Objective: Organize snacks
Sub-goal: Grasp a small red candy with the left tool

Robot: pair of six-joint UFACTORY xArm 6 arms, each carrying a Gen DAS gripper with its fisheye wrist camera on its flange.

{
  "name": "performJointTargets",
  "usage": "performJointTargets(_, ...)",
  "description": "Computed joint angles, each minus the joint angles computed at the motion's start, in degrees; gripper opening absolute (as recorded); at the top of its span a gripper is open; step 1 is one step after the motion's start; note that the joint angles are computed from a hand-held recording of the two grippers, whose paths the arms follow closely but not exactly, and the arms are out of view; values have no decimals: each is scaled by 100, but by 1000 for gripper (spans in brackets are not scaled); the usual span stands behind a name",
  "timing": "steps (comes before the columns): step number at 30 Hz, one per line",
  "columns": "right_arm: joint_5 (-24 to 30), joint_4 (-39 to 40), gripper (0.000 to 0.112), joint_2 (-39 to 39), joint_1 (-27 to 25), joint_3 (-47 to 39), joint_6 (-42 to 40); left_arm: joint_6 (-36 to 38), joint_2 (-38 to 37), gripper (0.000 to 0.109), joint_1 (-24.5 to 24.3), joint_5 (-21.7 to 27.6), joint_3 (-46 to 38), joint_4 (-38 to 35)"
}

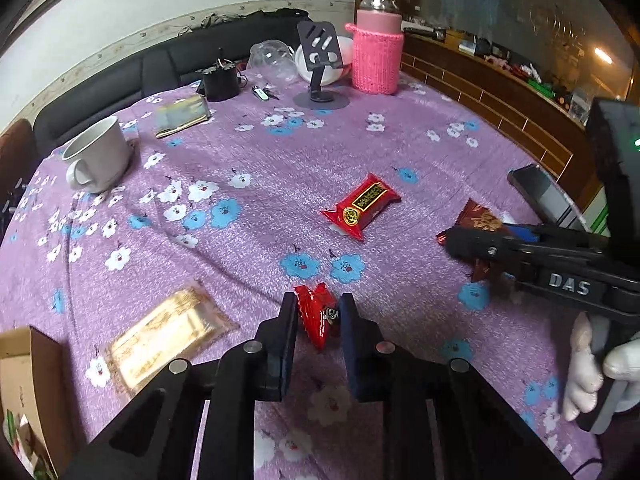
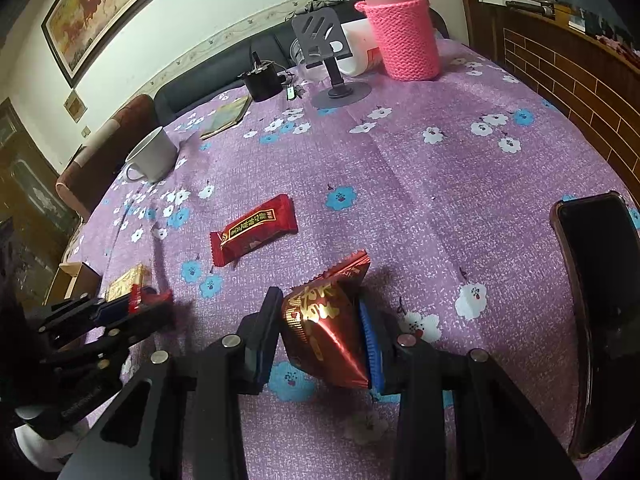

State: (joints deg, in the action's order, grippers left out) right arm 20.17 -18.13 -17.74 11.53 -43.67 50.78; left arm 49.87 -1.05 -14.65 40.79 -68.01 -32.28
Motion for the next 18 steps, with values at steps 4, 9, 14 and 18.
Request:
performJointTargets(4, -219, 196, 35, -98, -36, 132, -81, 158, -321, 21, 133, 203, 220, -312)
performJointTargets(9, -677, 679, 35, -229, -42, 339, -395, 318, -736, 21, 538, 736, 423, -900)
performJointTargets(14, -894, 1264, 35, -242, 56, 408, -837, 543, -1268, 21, 1162, 1282, 682, -1412)
performJointTargets(18, -879, 1119, 35, -191, 95, 388, -709, 664, -1573, 21, 1876, 1692, 702, -1741)
